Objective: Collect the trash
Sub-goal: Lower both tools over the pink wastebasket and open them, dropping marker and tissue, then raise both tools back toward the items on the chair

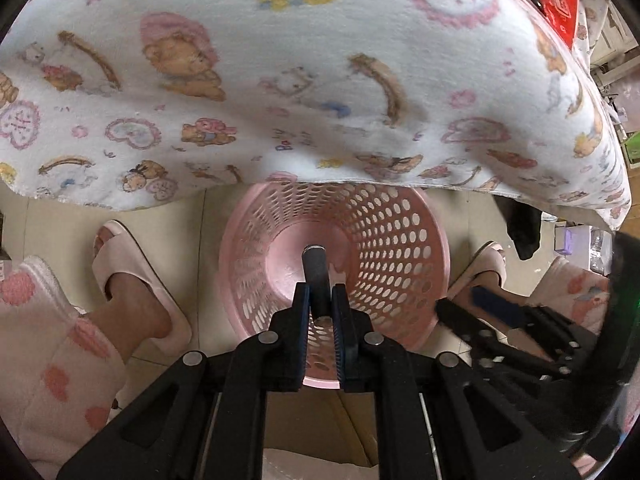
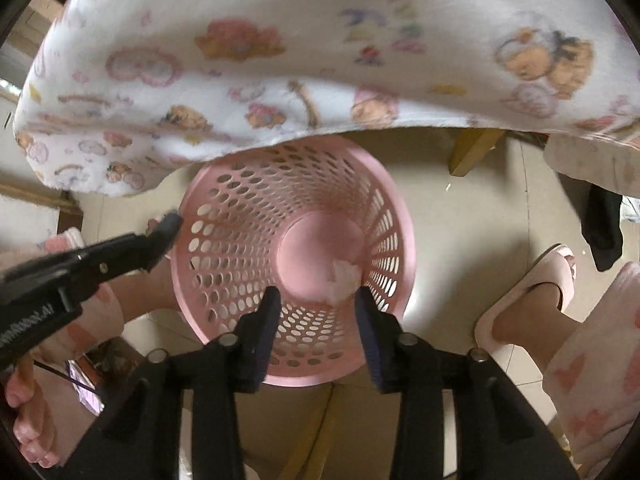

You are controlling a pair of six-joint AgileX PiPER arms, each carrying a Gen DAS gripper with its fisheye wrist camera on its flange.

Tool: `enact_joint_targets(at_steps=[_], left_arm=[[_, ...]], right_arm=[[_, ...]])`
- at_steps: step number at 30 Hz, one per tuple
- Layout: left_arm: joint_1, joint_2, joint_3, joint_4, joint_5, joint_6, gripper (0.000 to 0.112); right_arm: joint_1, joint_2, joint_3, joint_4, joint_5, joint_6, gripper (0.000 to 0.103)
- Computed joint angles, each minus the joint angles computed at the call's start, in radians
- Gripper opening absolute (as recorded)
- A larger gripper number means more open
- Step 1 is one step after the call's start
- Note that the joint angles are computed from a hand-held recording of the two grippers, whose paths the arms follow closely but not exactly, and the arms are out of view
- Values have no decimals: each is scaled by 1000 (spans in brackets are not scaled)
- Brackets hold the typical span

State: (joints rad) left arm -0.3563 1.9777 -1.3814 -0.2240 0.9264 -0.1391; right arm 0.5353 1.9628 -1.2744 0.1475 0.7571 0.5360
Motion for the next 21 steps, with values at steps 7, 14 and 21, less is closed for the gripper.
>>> enact_joint_targets(at_steps=[7,14,21], left_arm=[[-2,-17,9,43,-7,-26,34],[-24,-107,39,150,-49,-120,68],[-46,-216,69,252,-100,-191,86]], right_arm=[[36,-98,27,-197,-34,177,72],[55,-150,14,-310,-19,261,77],[117,-261,26,-477,-17,365,76]])
